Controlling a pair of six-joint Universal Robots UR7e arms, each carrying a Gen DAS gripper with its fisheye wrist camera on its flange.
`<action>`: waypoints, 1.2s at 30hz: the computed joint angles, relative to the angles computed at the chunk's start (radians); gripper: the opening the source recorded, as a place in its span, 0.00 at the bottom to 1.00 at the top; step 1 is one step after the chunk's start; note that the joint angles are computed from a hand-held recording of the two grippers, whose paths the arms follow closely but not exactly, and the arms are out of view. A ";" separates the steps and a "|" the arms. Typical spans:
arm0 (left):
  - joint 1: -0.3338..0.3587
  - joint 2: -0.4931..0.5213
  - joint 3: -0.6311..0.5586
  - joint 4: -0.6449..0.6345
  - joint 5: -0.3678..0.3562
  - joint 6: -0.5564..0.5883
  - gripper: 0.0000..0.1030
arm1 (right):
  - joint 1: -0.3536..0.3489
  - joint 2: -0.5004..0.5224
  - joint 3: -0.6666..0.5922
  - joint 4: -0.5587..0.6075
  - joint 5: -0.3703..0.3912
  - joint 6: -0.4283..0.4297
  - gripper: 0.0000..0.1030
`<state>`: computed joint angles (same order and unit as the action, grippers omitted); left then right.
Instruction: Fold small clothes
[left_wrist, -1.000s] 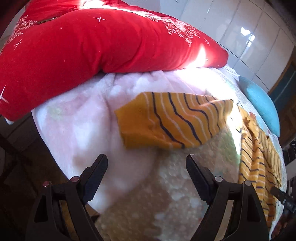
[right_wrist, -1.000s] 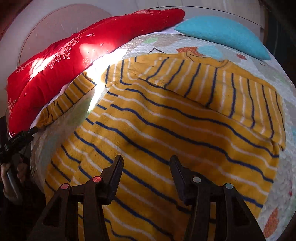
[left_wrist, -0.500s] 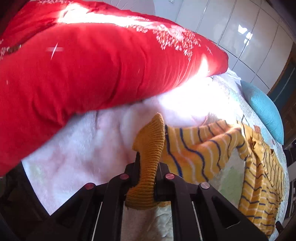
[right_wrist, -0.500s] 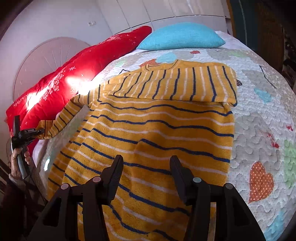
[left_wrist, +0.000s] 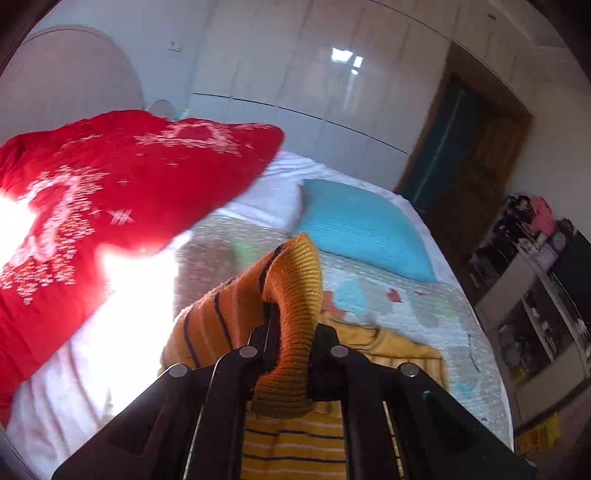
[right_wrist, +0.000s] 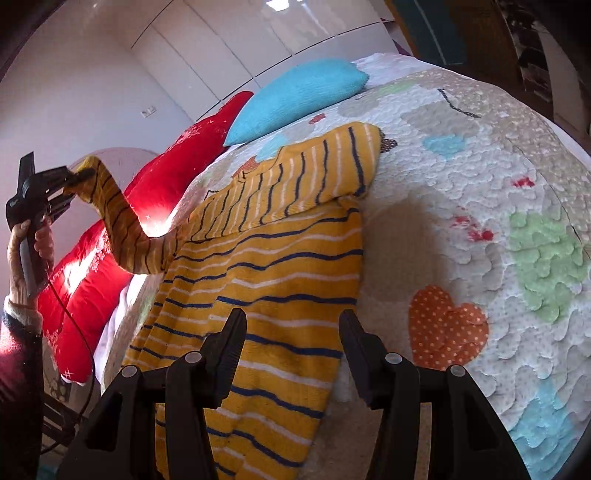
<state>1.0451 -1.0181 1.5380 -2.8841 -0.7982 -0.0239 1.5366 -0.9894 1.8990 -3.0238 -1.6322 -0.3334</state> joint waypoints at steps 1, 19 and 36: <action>-0.007 0.043 -0.033 0.022 -0.023 -0.001 0.08 | -0.012 -0.008 0.006 -0.003 0.011 0.008 0.55; -0.002 0.344 -0.132 0.243 -0.240 -0.105 0.62 | -0.082 -0.058 0.024 -0.021 0.020 0.045 0.55; 0.022 -0.138 0.461 0.127 0.066 -0.197 0.77 | 0.091 0.220 -0.379 0.120 -0.029 0.015 0.55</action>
